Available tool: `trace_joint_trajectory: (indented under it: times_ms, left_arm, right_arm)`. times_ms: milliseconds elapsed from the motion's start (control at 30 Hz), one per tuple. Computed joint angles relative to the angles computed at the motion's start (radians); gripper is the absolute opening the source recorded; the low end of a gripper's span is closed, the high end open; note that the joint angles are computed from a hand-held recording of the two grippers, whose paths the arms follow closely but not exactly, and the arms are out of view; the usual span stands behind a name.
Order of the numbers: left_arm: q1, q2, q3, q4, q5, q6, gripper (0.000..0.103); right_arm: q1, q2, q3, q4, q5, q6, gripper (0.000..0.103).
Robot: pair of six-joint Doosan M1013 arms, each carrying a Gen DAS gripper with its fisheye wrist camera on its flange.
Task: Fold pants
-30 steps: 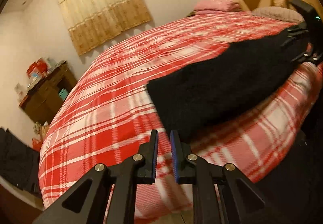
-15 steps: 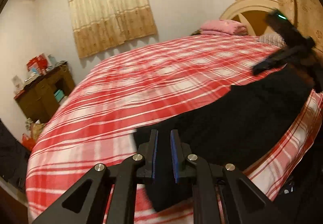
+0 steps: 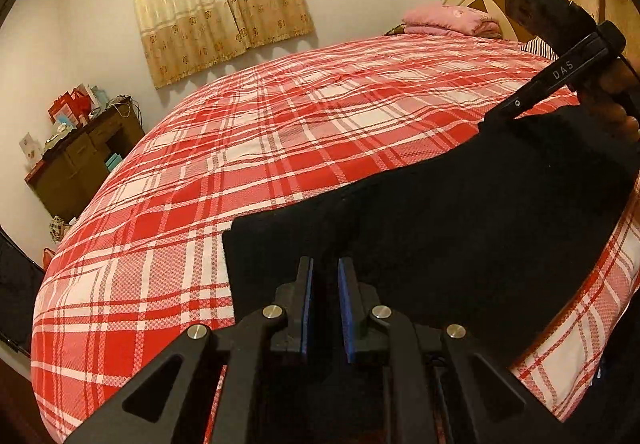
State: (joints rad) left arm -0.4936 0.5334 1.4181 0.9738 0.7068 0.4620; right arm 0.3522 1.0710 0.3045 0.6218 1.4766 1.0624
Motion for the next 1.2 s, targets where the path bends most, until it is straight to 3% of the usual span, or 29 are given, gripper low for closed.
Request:
trace_joint_trajectory:
  times_ms: [67,133,300,367,467,533,567,600,667,733,800,900,1067,1200]
  left_arm:
    - [0.004,0.001,0.0,0.0,-0.011,-0.005,0.013]
    - [0.005,-0.001,0.002,0.002,-0.017,-0.01,0.013]
    - [0.004,0.003,-0.002,0.007,-0.011,-0.012,0.013]
    - [0.001,0.005,-0.011,-0.007,0.008,0.003,0.013]
    - [-0.01,0.01,-0.033,-0.025,0.055,0.03,0.013]
    - [-0.022,0.009,-0.041,-0.015,0.058,0.042,0.013]
    - [-0.027,0.01,-0.047,-0.016,0.052,0.053,0.013]
    - [-0.033,0.012,-0.055,-0.017,0.05,0.065,0.013]
    - [-0.045,0.019,-0.076,-0.019,0.028,0.09,0.013]
    - [-0.052,0.032,-0.106,-0.059,-0.017,0.138,0.014]
    - [-0.057,0.056,-0.153,-0.165,-0.066,0.245,0.014]
    - [-0.069,0.103,-0.231,-0.297,-0.086,0.41,0.014]
    - [-0.094,0.212,-0.416,-0.541,-0.061,0.711,0.014]
    - [-0.109,0.312,-0.597,-0.716,-0.004,0.902,0.014]
  right_arm:
    - [-0.002,-0.009,0.014,0.009,-0.016,0.001,0.006]
    - [-0.005,-0.04,0.066,0.009,-0.082,-0.016,0.005]
    - [-0.009,-0.021,0.026,-0.024,-0.121,0.046,0.001]
    - [-0.01,0.023,-0.047,-0.041,-0.073,0.084,0.001]
    - [-0.022,0.027,-0.039,-0.003,-0.065,0.098,0.009]
    - [-0.034,-0.009,0.028,0.021,-0.094,0.087,0.037]
    - [-0.039,-0.04,0.081,0.026,-0.12,0.072,0.072]
    - [-0.047,-0.077,0.149,0.041,-0.162,0.053,0.089]
    - [-0.069,-0.168,0.309,0.058,-0.283,0.007,0.088]
    - [-0.093,-0.227,0.403,0.047,-0.337,-0.012,0.076]
    - [-0.132,-0.28,0.491,0.048,-0.385,0.006,0.063]
    - [-0.195,-0.356,0.621,0.042,-0.491,0.054,0.053]
    - [-0.291,-0.451,0.766,-0.043,-0.669,0.224,0.053]
    - [-0.35,-0.481,0.805,-0.172,-0.73,0.435,0.054]
